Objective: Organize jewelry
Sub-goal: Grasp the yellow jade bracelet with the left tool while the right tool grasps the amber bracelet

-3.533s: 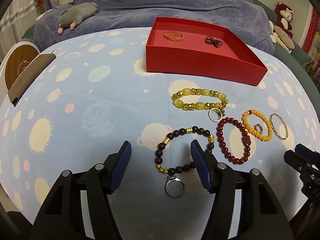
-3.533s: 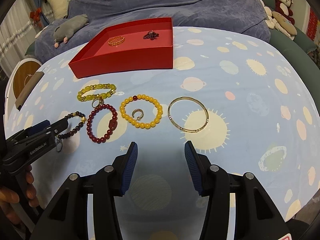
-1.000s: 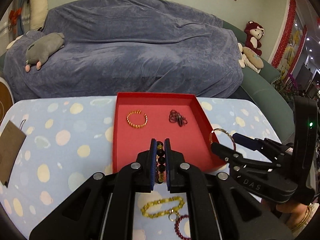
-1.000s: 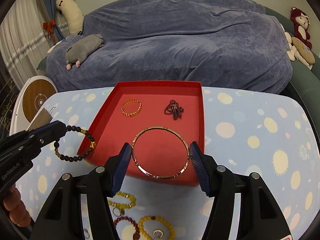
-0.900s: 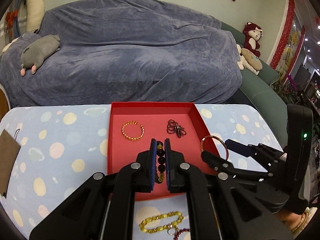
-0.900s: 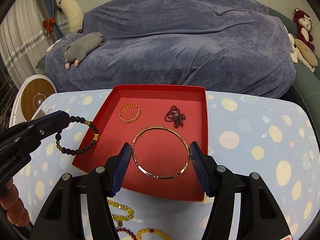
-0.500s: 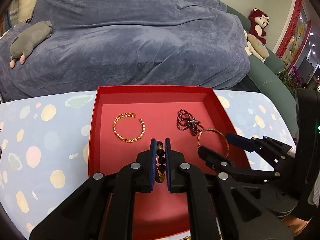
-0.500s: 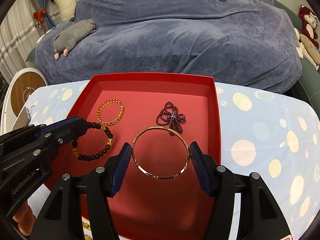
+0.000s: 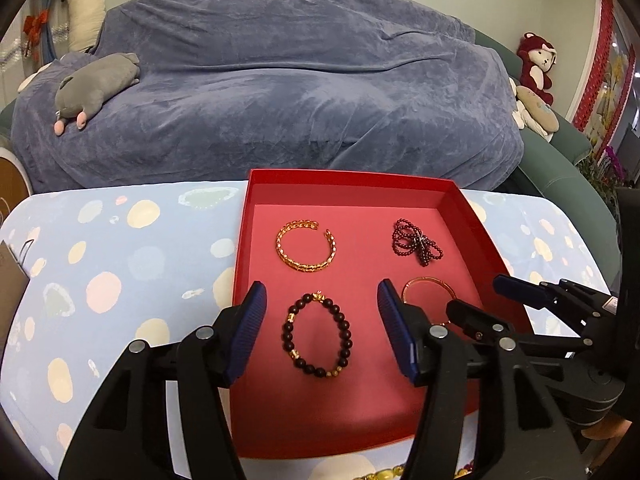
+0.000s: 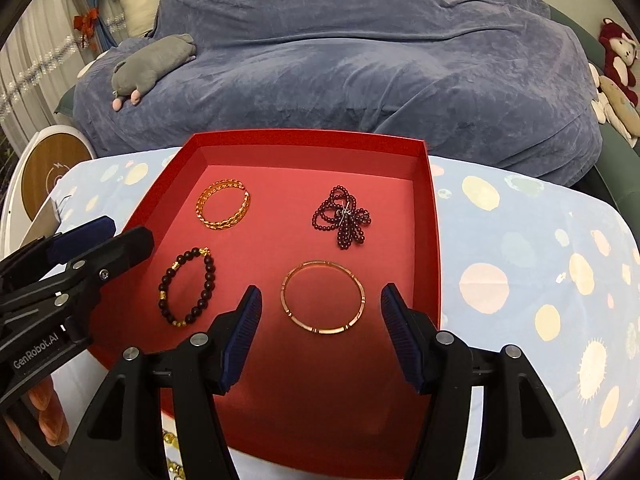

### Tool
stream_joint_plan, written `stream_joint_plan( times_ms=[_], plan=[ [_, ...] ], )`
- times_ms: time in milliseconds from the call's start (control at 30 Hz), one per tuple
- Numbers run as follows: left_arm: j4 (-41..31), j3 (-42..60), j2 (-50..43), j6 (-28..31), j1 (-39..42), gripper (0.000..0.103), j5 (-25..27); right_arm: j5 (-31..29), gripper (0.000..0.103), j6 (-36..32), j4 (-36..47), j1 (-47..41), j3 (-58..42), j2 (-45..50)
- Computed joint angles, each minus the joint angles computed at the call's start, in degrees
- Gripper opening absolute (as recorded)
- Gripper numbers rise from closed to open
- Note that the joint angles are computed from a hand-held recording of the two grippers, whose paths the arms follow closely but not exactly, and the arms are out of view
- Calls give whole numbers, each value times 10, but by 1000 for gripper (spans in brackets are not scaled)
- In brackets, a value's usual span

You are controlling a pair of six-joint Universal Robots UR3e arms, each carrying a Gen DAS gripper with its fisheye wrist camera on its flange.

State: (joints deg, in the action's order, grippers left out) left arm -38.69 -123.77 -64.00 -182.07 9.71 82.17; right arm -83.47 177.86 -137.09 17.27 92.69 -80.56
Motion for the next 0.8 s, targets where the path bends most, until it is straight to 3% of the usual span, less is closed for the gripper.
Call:
stream_joint_plan(
  times_ms=[367, 533, 700, 733, 800],
  plan=[
    [-172, -32, 215, 3, 11, 55, 13, -3, 60, -1, 31, -9, 151, -201],
    [-306, -49, 336, 20, 54, 55, -22, -19, 60, -7, 68, -2, 217, -291],
    [-494, -41, 471, 96, 155, 55, -82, -29, 60, 4, 99, 7, 281, -364],
    [-501, -45, 480, 89, 148, 55, -76, -35, 60, 9, 100, 12, 293, -373],
    [-441, -73, 455, 25, 68, 55, -22, -50, 60, 14, 96, 25, 315, -384]
  ],
)
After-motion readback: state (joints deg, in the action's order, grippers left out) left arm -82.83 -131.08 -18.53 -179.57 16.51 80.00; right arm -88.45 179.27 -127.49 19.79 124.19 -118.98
